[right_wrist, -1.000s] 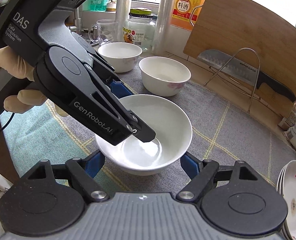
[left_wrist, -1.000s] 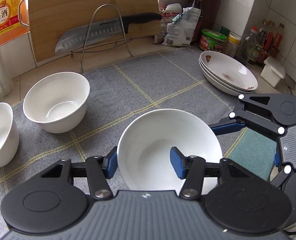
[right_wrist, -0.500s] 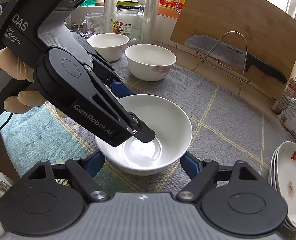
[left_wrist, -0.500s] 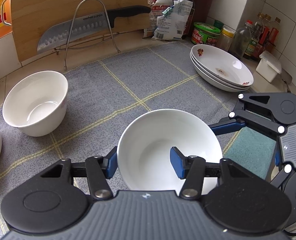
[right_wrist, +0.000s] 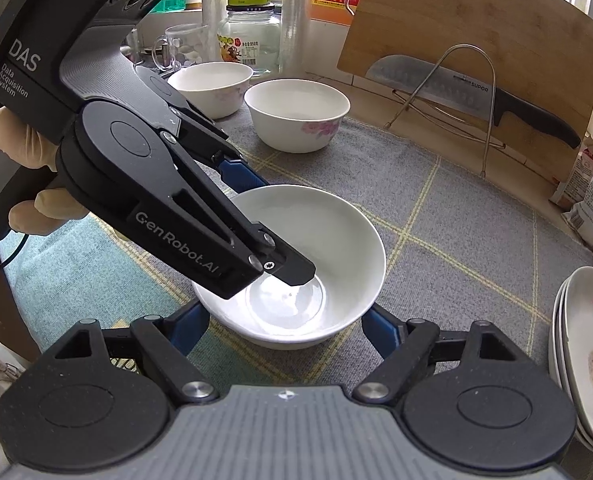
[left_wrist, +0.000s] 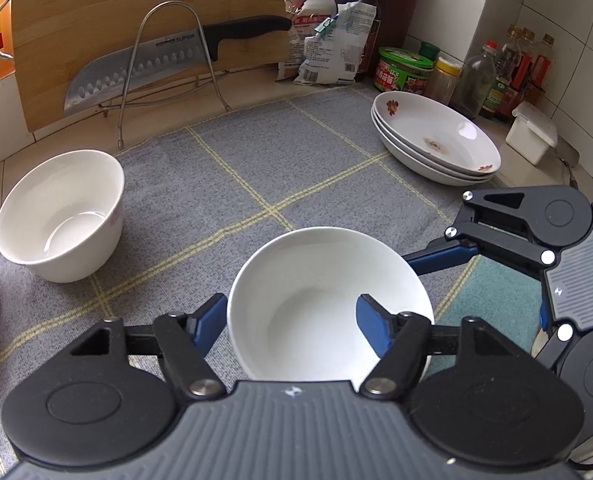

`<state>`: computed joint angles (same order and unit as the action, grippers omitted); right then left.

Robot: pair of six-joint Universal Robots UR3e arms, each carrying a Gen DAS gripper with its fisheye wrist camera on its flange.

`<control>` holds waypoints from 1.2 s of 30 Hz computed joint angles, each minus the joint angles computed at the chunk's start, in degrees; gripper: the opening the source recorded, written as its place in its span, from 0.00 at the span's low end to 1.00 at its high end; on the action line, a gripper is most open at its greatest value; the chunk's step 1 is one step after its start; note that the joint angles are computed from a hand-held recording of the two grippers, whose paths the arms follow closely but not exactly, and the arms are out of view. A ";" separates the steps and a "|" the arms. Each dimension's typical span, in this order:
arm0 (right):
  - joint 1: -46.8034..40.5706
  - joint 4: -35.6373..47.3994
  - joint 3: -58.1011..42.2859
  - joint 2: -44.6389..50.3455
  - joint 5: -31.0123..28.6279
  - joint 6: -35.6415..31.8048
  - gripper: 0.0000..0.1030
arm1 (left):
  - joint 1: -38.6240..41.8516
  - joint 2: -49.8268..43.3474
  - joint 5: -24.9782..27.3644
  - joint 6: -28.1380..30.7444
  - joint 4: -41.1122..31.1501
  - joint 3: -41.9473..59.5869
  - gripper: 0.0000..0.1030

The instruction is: Organize plates and bowls

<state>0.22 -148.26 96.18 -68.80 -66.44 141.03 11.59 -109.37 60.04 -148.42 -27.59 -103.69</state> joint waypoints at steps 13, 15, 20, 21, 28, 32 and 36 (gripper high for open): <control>-1.19 0.47 0.11 -1.19 2.57 -1.49 1.00 | 2.11 3.97 2.06 -4.81 19.10 -9.34 0.91; -1.52 1.17 -0.66 -1.18 3.30 -1.45 1.00 | 2.07 4.15 4.13 -5.86 22.79 -10.59 0.91; -1.67 2.94 -4.35 0.28 4.33 -1.04 1.00 | 3.38 4.01 8.09 -8.61 29.60 -13.65 0.92; -1.63 3.46 -5.38 0.79 4.50 -0.94 1.00 | 3.61 3.87 8.61 -8.96 29.95 -13.81 0.92; 0.39 7.28 -15.33 6.37 4.23 1.75 1.00 | 7.86 2.40 8.79 -6.16 35.17 -17.01 0.92; 2.27 9.31 -21.84 10.01 3.19 5.07 1.00 | 9.87 1.40 8.03 -3.81 35.75 -16.80 0.92; 3.63 12.56 -29.86 14.26 2.87 7.57 1.00 | 10.82 1.04 7.46 -3.52 35.50 -16.33 0.92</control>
